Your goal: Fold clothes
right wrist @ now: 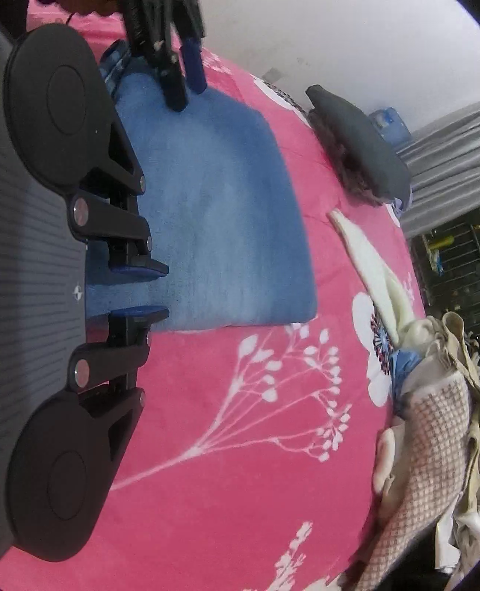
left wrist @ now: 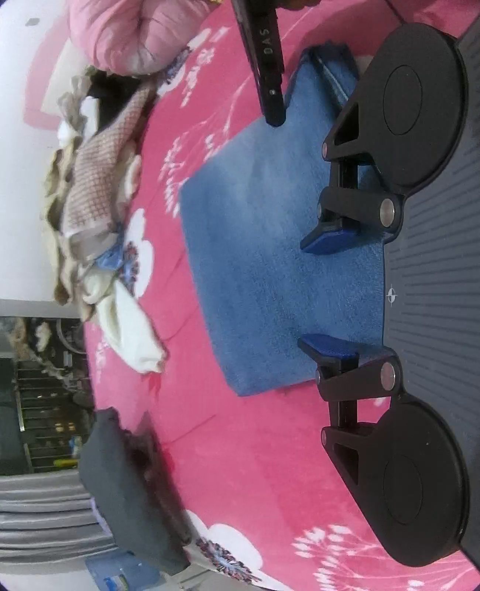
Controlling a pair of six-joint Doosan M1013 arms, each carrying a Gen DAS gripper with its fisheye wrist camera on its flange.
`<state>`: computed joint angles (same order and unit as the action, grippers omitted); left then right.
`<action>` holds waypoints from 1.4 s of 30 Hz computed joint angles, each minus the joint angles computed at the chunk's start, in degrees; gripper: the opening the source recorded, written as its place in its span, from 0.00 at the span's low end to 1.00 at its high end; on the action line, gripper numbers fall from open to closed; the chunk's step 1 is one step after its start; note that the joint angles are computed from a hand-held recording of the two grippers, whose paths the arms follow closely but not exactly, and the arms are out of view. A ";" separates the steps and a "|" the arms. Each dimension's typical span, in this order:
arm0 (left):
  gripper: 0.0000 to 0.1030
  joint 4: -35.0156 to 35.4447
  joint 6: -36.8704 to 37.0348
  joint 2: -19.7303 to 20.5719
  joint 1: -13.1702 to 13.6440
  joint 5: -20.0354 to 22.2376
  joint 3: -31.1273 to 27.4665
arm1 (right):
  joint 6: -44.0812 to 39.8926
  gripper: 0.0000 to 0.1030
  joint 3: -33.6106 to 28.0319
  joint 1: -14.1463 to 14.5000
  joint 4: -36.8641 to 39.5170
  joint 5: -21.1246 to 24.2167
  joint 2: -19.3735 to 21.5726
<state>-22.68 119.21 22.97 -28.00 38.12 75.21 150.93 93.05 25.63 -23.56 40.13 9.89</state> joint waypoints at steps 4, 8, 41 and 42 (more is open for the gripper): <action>0.47 2.76 -2.61 0.06 -0.37 1.63 -1.56 | 2.42 0.19 0.47 0.54 -1.97 -0.08 -1.03; 0.48 -1.87 2.88 -2.13 0.23 1.76 -0.05 | 3.72 0.19 1.29 1.50 -4.10 -1.77 -3.19; 0.51 6.37 -4.97 -2.87 -1.48 4.16 1.93 | -1.36 0.17 2.43 2.19 3.06 -1.58 -2.35; 0.51 6.91 -5.35 -2.86 -1.58 4.32 1.81 | -1.35 0.17 2.50 2.11 3.31 -1.75 -2.39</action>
